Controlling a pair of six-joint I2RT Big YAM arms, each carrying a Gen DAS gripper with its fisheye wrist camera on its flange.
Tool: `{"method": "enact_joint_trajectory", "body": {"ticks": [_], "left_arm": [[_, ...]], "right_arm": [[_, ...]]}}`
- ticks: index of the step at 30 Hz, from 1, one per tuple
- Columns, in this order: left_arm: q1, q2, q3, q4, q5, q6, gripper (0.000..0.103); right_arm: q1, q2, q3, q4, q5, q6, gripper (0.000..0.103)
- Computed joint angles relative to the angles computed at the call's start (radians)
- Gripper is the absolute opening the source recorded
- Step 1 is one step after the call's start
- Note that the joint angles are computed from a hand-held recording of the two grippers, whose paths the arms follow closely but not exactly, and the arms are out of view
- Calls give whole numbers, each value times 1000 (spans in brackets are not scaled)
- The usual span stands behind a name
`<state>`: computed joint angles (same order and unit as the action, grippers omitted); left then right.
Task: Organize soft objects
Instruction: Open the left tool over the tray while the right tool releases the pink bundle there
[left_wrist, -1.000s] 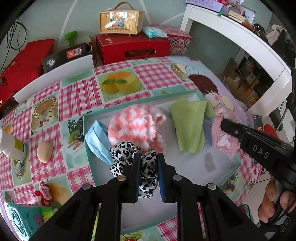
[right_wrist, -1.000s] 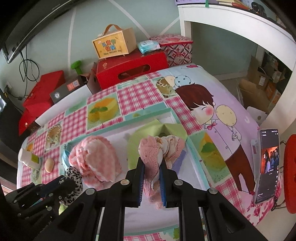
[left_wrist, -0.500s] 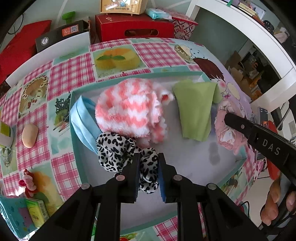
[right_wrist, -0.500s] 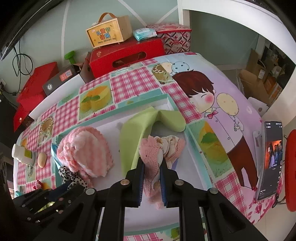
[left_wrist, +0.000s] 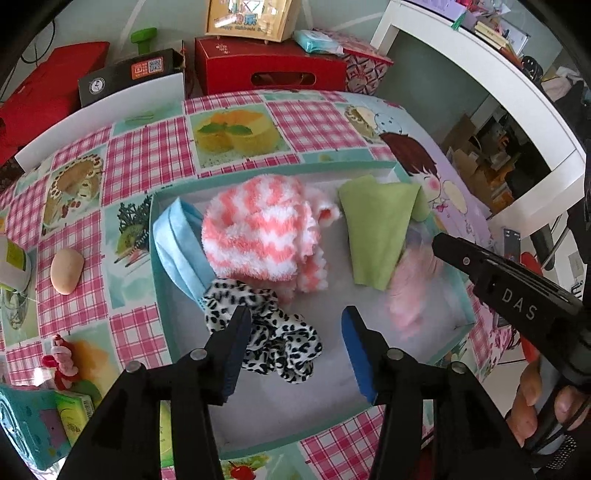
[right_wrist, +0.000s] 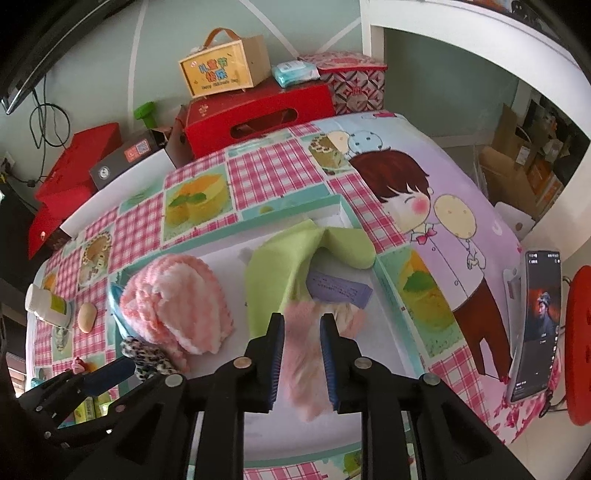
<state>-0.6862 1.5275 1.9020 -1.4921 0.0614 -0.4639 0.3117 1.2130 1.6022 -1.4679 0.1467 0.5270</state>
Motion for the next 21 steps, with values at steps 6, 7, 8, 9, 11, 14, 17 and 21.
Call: {"method": "enact_joint_trajectory", "body": {"ticks": [6,7,8,9,11,14,17,21], "left_arm": [[14,-15,9,7,-1,-7,56],[18,-19,9,10,-2,-10,56],[23,-23,10,14,-3,-14,56],[28,-28,10,18,-6,-19,56],[36,-35,11,22,-13,-26,57],[54,-45,6,30,-22,-40,58],[70,-52,-8,36,-22,-58,59],[92,-65,-32,47,-27,-87,69]], "right_arm": [[15,-9,17,18,11,-4,41],[16,-10,19,19,11,-4,41],[17,-12,21,21,11,-3,41],[18,-13,23,22,12,-2,41],[19,-14,25,23,14,-2,41],[23,-13,30,22,15,-2,41],[26,-8,31,18,14,-7,45],[35,2,33,9,17,-14,63]]}}
